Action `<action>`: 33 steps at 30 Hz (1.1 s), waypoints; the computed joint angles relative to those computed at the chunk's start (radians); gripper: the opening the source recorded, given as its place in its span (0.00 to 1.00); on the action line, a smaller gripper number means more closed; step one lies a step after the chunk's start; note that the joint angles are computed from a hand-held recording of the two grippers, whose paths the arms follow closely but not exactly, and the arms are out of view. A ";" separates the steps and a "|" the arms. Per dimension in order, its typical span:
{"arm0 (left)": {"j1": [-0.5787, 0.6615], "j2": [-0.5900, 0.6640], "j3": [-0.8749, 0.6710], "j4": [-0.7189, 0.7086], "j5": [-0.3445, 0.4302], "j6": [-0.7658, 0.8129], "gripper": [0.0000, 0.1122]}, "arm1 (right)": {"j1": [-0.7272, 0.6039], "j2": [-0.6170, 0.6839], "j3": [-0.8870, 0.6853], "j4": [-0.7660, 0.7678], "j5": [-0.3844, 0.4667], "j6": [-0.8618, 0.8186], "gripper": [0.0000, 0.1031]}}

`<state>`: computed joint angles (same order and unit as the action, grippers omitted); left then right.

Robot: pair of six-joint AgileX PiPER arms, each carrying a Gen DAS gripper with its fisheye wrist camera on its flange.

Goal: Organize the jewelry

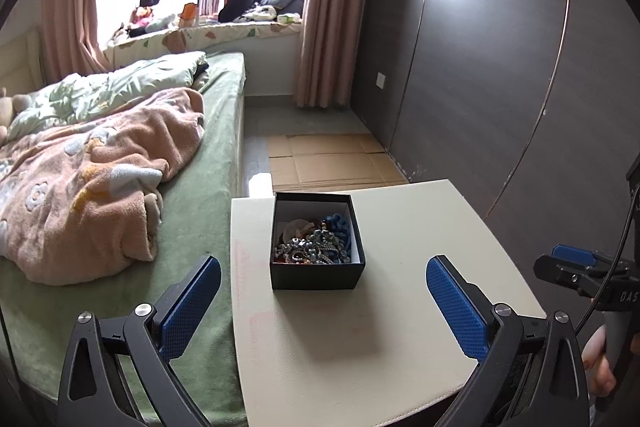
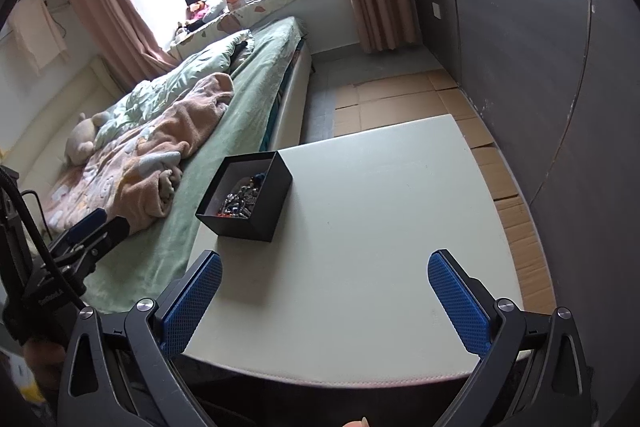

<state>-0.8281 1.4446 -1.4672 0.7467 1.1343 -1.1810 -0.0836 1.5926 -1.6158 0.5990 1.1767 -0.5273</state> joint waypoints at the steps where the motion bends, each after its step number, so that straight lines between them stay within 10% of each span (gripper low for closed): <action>1: -0.001 0.000 0.001 0.002 0.003 -0.001 0.91 | 0.000 -0.004 0.006 -0.002 -0.003 -0.002 1.00; 33: -0.015 -0.007 -0.002 0.011 0.017 0.004 0.91 | 0.006 -0.017 0.025 -0.002 -0.022 0.008 1.00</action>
<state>-0.8428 1.4374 -1.4694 0.7573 1.1509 -1.1773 -0.0781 1.5755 -1.5903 0.5968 1.1549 -0.5193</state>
